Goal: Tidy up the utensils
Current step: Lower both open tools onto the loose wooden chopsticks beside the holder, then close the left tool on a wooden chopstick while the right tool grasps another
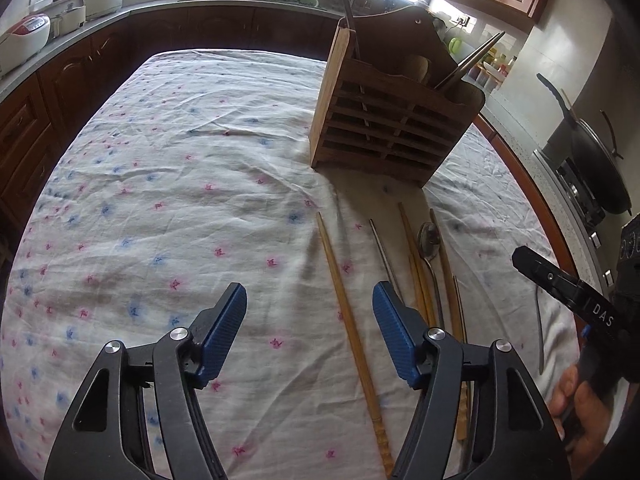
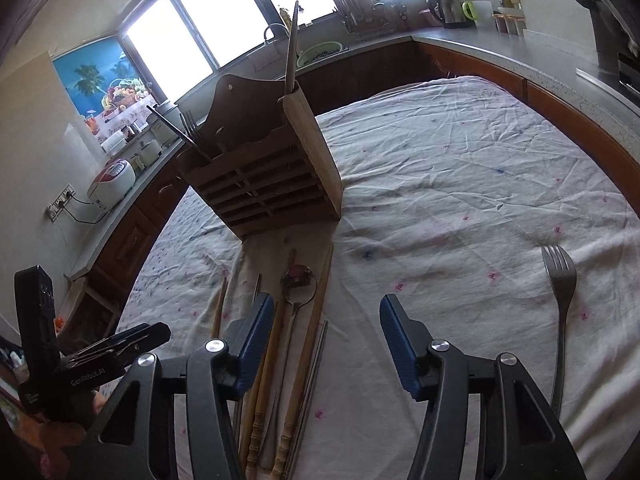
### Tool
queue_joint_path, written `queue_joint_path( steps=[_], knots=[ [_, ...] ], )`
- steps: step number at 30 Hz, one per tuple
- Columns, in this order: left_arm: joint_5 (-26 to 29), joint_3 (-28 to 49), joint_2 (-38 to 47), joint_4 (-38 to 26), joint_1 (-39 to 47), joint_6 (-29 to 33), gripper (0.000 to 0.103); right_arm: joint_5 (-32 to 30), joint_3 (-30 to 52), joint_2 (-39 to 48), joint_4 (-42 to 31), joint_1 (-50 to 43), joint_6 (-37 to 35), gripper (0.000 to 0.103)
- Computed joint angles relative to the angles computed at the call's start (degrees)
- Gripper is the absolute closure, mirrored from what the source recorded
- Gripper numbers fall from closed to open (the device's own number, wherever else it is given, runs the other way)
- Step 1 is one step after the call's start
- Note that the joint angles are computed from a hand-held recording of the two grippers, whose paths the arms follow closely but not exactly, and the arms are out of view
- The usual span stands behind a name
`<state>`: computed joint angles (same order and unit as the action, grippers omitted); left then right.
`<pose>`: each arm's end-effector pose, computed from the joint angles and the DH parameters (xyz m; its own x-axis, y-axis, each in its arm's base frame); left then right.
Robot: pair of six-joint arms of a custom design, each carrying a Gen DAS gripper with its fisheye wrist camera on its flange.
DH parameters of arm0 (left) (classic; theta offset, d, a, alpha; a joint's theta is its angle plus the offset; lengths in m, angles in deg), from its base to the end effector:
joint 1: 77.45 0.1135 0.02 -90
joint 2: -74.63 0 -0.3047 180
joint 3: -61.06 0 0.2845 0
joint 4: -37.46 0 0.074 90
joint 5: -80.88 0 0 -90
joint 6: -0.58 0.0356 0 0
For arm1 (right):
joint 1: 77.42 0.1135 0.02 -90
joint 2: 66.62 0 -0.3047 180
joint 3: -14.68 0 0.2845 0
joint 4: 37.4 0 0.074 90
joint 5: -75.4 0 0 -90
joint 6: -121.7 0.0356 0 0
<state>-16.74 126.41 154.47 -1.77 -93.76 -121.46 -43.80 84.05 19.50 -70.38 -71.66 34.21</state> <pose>0.2954 -0.0815 0.2541 -0.7636 -0.3244 -0.5583 -0.2383 0.9452 -0.2233 0.3363 0.0514 0.2553 -0.7760 -0.0399 -0.6295 -0.3677 0.8394 0.4002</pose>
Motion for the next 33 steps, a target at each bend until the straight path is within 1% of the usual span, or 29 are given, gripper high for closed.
queue_joint_path(
  steps=[1,5,7,9,11,13,16,18,20,23,24,26,27,28,29,33],
  knots=[
    [0.2,0.8,1.2,-0.2,0.2,0.5,0.038,0.1,0.9,1.0,-0.3,0.5,-0.1,0.053],
    [2.4,3.5,5.3,0.0,1.3,1.7,0.052,1.0,4.9,5.4,-1.5,2.5,-0.7,0.064],
    [3.6,4.4,7.1,0.7,1.9,2.0,0.054,1.6,6.9,7.5,-2.0,3.5,-0.7,0.071],
    [4.6,5.6,8.9,1.1,2.5,2.3,0.055,1.8,8.9,9.8,-2.6,4.3,-0.9,0.072],
    [5.4,7.1,10.8,1.2,2.9,2.7,0.063,2.4,10.7,11.8,-2.7,4.9,-1.0,0.072],
    [5.9,8.7,12.6,1.0,3.1,3.3,0.065,2.8,12.4,13.7,-3.0,5.3,-1.1,0.073],
    [6.3,11.0,15.3,-0.1,3.0,4.3,0.072,3.6,14.7,16.5,-3.4,6.0,-1.2,0.078],
    [7.3,11.9,16.8,-0.1,3.1,4.8,0.076,4.2,16.0,18.0,-4.1,6.4,-1.6,0.078],
    [6.2,12.2,17.4,0.3,2.6,5.6,0.078,5.1,17.3,19.4,-4.8,6.9,-2.2,0.079],
    [4.7,12.6,18.0,0.6,1.9,6.4,0.078,6.6,18.6,21.4,-5.9,7.7,-3.0,0.085],
    [3.9,12.5,18.1,0.8,1.6,6.8,0.08,6.9,18.1,21.2,-4.9,7.8,-3.2,0.085],
    [1.8,12.5,18.4,1.2,1.0,7.3,0.093,8.7,18.2,21.2,-4.8,8.5,-4.2,0.086],
    [1.9,12.1,18.3,1.7,1.2,7.4,0.095,9.8,18.4,21.2,-4.9,9.0,-4.7,0.088],
    [2.9,11.6,18.0,2.4,1.7,7.4,0.095,11.3,18.2,21.0,-4.7,9.5,-5.4,0.095],
    [3.9,10.9,17.6,3.1,2.3,7.4,0.096,12.7,17.8,20.7,-4.2,9.9,-5.9,0.095],
    [6.3,9.5,16.5,4.2,3.6,7.4,0.098,11.8,17.2,20.4,-3.6,9.5,-5.4,0.096]
  ],
)
